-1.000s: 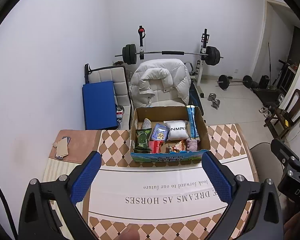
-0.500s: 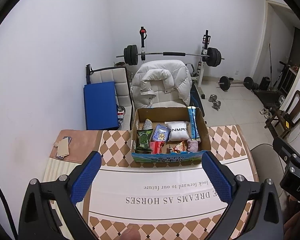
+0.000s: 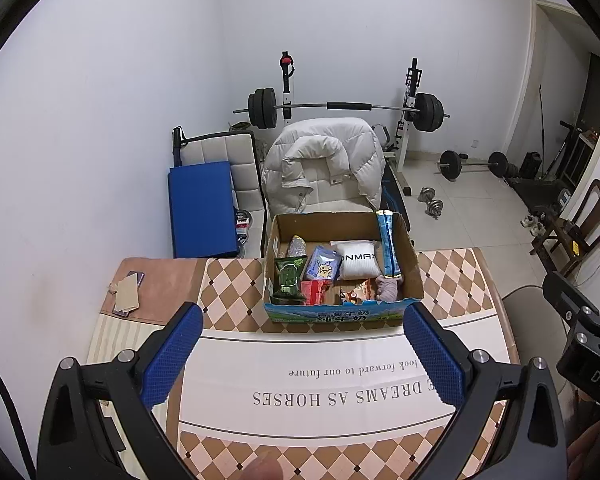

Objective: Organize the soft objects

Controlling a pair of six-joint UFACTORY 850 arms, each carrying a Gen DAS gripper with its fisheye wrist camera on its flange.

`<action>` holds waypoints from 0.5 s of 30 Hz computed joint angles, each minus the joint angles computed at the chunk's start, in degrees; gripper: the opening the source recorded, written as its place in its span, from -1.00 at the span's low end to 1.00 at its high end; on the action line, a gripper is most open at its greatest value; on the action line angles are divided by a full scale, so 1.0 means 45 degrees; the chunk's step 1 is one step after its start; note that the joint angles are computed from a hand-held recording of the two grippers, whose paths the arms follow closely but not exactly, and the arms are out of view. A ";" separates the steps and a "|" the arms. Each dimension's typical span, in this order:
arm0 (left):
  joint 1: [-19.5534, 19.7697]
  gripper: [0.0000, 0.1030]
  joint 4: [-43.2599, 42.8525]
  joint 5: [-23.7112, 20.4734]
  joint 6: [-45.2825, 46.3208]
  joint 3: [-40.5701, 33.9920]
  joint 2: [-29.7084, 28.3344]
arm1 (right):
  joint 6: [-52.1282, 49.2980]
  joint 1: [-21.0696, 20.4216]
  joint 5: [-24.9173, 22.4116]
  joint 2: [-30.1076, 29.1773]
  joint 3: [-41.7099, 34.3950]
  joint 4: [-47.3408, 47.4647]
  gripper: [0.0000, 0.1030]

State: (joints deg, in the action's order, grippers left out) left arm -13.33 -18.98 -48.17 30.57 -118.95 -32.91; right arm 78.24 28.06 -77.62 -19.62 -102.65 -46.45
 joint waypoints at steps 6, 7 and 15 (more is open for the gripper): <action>0.0000 0.99 -0.0013 0.0035 0.0012 0.0074 0.0042 | -0.0024 -0.0012 0.0021 -0.0057 -0.0053 0.0026 1.00; -0.0002 0.99 -0.0012 0.0043 0.0000 0.0075 0.0041 | -0.0005 -0.0006 0.0013 -0.0056 -0.0055 0.0013 1.00; 0.0009 0.99 -0.0057 -0.0002 0.0071 0.0057 0.0027 | 0.0020 -0.0001 0.0069 -0.0056 -0.0016 0.0007 1.00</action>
